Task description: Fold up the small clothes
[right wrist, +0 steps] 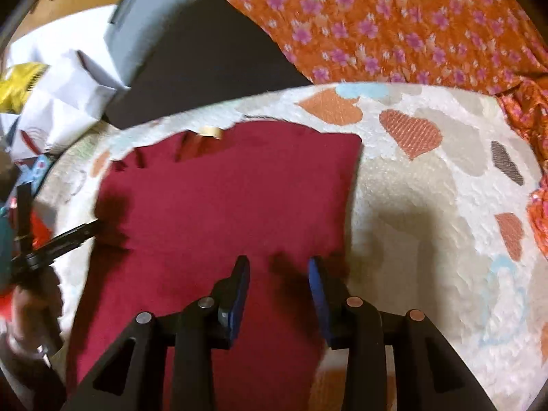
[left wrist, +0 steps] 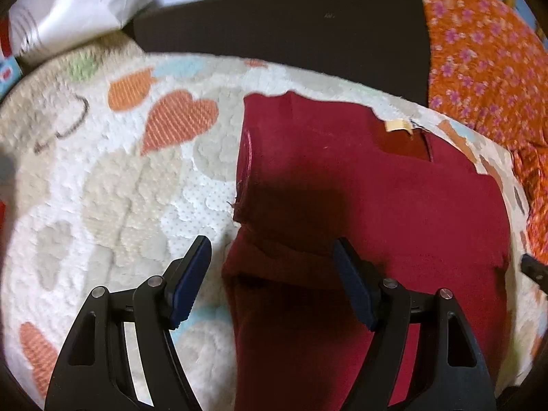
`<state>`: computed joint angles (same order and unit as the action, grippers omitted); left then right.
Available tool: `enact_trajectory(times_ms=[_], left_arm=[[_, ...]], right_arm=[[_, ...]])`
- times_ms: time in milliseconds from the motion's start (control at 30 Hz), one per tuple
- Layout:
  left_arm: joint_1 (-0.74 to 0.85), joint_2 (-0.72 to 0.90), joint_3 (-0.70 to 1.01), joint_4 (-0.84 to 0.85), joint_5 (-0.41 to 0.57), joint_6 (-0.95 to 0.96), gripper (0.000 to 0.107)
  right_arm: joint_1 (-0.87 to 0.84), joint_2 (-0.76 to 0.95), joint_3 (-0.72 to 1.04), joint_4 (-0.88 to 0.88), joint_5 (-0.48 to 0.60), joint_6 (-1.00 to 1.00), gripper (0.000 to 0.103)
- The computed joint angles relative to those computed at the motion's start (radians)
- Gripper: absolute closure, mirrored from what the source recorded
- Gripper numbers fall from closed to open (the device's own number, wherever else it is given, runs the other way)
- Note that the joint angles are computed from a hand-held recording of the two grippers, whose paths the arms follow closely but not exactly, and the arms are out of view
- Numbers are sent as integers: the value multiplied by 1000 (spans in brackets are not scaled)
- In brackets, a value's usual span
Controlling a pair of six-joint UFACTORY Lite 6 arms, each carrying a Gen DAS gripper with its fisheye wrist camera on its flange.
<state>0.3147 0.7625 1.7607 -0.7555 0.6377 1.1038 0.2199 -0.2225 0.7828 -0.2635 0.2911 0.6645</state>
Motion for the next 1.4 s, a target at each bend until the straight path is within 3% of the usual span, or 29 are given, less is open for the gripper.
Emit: enact_trajectory(times_ms=[67, 200, 400, 533, 700, 933, 1200, 1400], left_arm=[[23, -75, -96, -53, -6, 74, 33], [61, -203, -251, -104, -8, 151, 33], [137, -400, -488, -223, -18, 369, 33], [182, -463, -583, -202, -17, 422, 33], [292, -466, -600, -100, 111, 387, 33], [442, -487, -659, 9, 213, 414, 33], [551, -479, -687, 128, 292, 444, 33], [608, -411, -651, 205, 328, 411, 33]], right_arm=[[75, -108, -51, -76, 65, 95, 61], [196, -239, -146, -133, 137, 250, 60], [371, -306, -269, -281, 161, 552, 60], [435, -328, -324, -341, 174, 673, 60], [464, -354, -376, -312, 205, 693, 59], [524, -582, -489, -144, 297, 624, 56], [906, -763, -567, -215, 520, 968, 55], [1139, -806, -622, -257, 560, 1223, 54]])
